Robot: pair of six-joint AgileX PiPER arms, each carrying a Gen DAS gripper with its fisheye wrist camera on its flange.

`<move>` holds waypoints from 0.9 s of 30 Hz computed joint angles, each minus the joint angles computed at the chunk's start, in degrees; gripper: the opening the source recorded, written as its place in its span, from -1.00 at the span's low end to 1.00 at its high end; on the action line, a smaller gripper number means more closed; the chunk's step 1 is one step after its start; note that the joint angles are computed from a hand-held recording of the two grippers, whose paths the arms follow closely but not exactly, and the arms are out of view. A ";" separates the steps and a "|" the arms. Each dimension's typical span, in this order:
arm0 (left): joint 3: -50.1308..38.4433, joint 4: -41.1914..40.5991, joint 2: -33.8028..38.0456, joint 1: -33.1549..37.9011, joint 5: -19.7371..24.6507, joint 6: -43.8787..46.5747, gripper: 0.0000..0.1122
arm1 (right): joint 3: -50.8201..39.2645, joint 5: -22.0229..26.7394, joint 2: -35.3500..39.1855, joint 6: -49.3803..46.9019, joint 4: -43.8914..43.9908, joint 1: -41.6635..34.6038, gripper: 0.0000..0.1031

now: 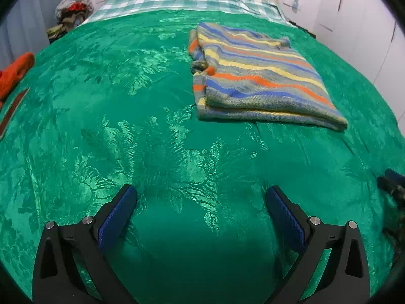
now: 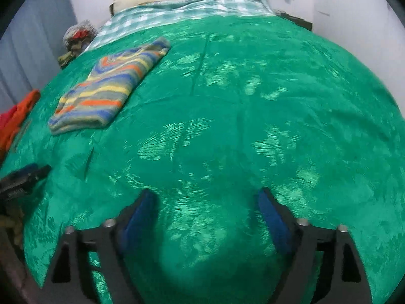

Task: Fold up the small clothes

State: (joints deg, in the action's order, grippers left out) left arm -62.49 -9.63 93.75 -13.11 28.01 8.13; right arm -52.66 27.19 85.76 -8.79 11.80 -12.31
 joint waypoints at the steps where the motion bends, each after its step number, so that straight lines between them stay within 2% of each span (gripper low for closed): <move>1: -0.20 -0.59 -0.06 -0.02 0.28 1.85 0.82 | -0.03 -0.57 0.51 0.86 -1.67 0.92 0.92; 3: 0.54 -3.15 -0.09 1.13 -0.50 5.50 0.82 | 0.88 -2.48 0.88 5.15 -6.88 3.10 0.95; 6: 1.47 -2.98 -0.41 0.80 -2.13 5.23 0.82 | 1.63 -3.79 0.88 3.11 -4.66 2.60 0.96; 7: 1.46 -2.32 -0.60 0.76 -1.76 4.60 0.82 | 2.13 -4.19 0.63 2.65 -4.18 2.52 0.97; 9: -0.48 4.05 -1.29 -0.83 1.84 -2.82 0.80 | 2.71 -5.06 0.74 3.37 -4.94 2.94 0.98; 10: -1.83 5.57 -1.30 -0.98 0.60 -6.84 0.76 | 2.73 -5.16 0.80 3.47 -5.11 2.99 0.98; 11: -3.36 7.91 -1.63 -0.76 -2.92 -9.98 0.77 | 2.78 -5.27 0.73 3.89 -5.42 3.15 0.98; 12: -6.09 8.44 -0.47 0.70 -5.38 -11.15 0.83 | 3.02 -5.58 0.62 4.24 -5.77 3.27 0.98; 13: -9.81 7.29 2.96 1.35 -5.55 -10.05 0.83 | 3.13 -5.80 0.62 4.69 -6.28 3.40 0.98; 14: -15.54 3.88 8.68 3.21 -3.55 -6.65 0.83 | 3.16 -5.77 0.60 5.87 -7.44 3.75 0.98; 16: -24.73 -1.00 18.57 4.94 5.89 -4.51 0.83 | 2.72 -5.08 0.77 7.08 -8.66 4.01 0.99; 17: -27.68 -3.36 20.44 5.81 8.75 -2.50 0.83 | 2.42 -4.65 0.87 7.31 -8.85 4.04 0.99; 18: -28.34 -3.67 20.01 5.96 9.52 -2.67 0.83 | 2.12 -4.28 1.03 7.79 -9.30 4.16 0.99; 21: -22.48 -0.05 17.18 4.57 2.65 -6.44 0.83 | 1.44 -3.70 1.57 9.22 -10.81 4.49 0.99; 23: -23.77 0.56 18.26 4.24 3.31 -4.79 0.83 | 0.45 -2.56 2.12 9.66 -11.24 4.59 0.99; 27: -23.85 -4.05 18.22 6.03 3.93 -0.04 0.83 | -0.13 -2.01 2.69 11.12 -12.83 5.03 0.99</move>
